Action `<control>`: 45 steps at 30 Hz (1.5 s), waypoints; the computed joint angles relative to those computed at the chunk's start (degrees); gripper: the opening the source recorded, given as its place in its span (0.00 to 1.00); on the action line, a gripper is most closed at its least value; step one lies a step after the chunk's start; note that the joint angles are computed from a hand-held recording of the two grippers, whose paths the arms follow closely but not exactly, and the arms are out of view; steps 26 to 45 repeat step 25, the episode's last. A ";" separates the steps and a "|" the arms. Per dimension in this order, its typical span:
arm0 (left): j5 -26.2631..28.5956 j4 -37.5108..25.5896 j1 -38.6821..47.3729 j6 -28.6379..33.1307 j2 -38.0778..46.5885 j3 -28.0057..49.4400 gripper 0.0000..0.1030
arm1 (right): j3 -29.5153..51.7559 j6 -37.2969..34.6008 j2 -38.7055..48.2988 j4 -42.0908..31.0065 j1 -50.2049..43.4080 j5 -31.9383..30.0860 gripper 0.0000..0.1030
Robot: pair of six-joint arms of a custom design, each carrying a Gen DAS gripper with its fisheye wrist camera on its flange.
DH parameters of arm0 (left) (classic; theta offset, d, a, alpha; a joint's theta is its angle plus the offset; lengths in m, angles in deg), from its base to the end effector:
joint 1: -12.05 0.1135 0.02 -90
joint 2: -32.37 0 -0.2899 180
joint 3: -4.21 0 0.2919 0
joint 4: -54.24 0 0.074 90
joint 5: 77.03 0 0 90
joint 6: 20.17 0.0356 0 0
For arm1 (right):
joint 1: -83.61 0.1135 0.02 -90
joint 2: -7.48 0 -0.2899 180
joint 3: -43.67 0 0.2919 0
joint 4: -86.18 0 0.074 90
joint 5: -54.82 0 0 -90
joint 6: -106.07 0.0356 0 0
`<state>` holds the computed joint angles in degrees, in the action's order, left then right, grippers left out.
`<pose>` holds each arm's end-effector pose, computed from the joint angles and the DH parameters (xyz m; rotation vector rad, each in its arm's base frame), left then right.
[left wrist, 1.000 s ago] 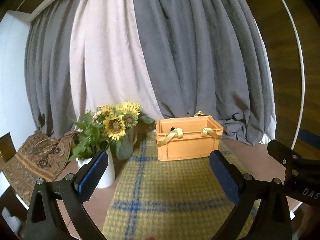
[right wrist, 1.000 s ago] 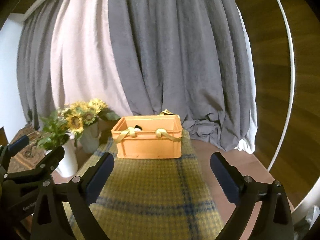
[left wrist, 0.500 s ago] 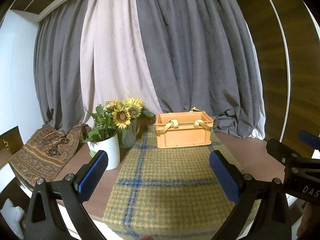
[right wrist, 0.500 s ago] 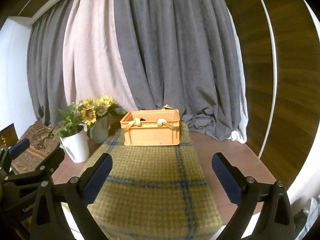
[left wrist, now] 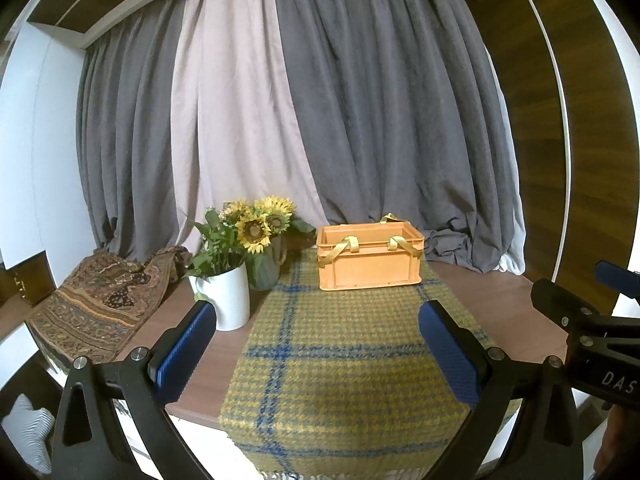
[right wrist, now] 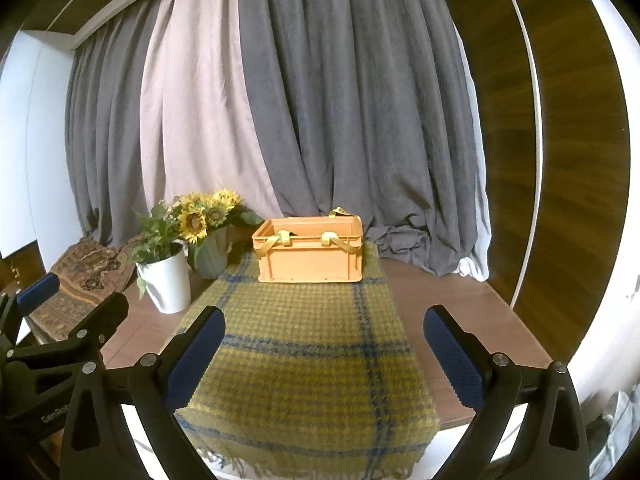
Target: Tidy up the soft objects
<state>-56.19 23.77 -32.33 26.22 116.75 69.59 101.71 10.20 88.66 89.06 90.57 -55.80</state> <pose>0.2548 -0.2028 0.2411 -0.4483 1.8122 0.4332 0.3406 0.0542 0.2481 -0.4521 1.8630 0.3585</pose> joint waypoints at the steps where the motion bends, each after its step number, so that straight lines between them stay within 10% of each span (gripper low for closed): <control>1: -0.14 -0.24 -0.13 -0.16 -0.09 -0.01 1.00 | -0.05 -0.07 -0.02 0.10 -0.06 -0.08 0.98; 45: -1.34 -1.63 -0.57 -0.32 -0.20 0.84 1.00 | -1.87 0.13 -1.52 0.83 -0.62 -0.76 0.98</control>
